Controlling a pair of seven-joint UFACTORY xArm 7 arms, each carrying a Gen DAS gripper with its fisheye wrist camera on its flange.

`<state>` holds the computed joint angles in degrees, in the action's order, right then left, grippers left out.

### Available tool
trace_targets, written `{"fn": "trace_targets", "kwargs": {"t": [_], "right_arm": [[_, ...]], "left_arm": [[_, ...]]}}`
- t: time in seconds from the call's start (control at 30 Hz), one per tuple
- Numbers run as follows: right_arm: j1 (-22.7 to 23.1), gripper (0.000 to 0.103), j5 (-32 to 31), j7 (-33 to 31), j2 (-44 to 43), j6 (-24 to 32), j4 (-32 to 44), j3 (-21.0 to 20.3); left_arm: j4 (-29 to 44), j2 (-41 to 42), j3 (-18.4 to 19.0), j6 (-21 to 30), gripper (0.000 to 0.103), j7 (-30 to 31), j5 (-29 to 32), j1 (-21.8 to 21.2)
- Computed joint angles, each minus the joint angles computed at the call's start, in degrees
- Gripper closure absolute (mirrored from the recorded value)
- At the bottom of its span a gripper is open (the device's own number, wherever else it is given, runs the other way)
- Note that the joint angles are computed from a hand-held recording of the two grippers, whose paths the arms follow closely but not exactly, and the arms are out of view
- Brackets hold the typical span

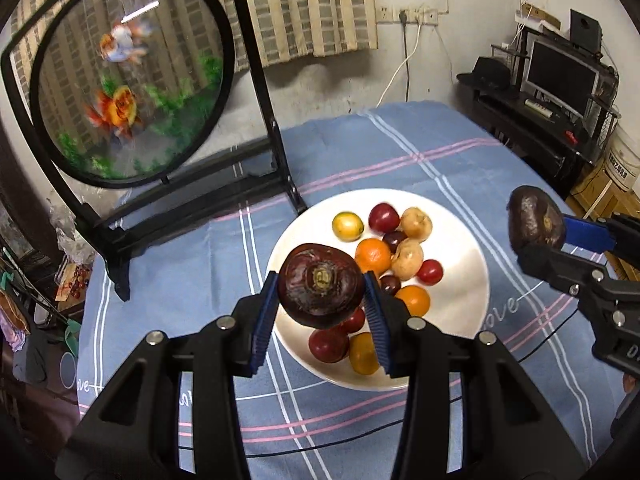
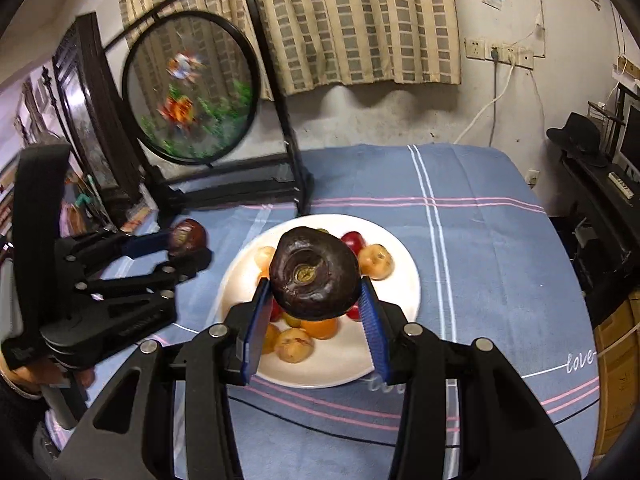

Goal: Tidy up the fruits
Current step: 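Carry both dark plums over the plate and open both tools to release them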

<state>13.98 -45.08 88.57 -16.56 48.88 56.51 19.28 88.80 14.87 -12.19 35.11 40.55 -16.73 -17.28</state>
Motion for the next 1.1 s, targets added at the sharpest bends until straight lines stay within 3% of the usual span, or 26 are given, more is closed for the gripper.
{"fn": "trace_targets", "kwargs": {"t": [0.23, 0.4, 0.63, 1.1], "right_arm": [[-0.97, 0.059, 3.72, -1.15, 0.42, -3.94, -4.51, -2.71], [-2.11, 0.059, 3.36, -2.48, 3.97, -8.62, -3.72, -4.02], [-2.27, 0.059, 2.04, -3.46, 8.58, -14.08, -1.9, -6.45], [-2.08, 0.059, -2.6, -2.15, 9.56, -16.14, -1.24, -7.64]], "left_arm": [[5.75, 6.29, 1.0, 3.6, 0.061, -4.17, 3.12, -0.43], [8.84, 9.16, 0.23, 4.36, 0.06, -4.83, 3.69, -0.91], [18.73, 16.49, 1.13, 6.79, 0.06, -9.7, 7.18, -3.55], [19.15, 17.72, 0.52, 3.74, 0.06, -10.59, 8.22, -4.04]]}}
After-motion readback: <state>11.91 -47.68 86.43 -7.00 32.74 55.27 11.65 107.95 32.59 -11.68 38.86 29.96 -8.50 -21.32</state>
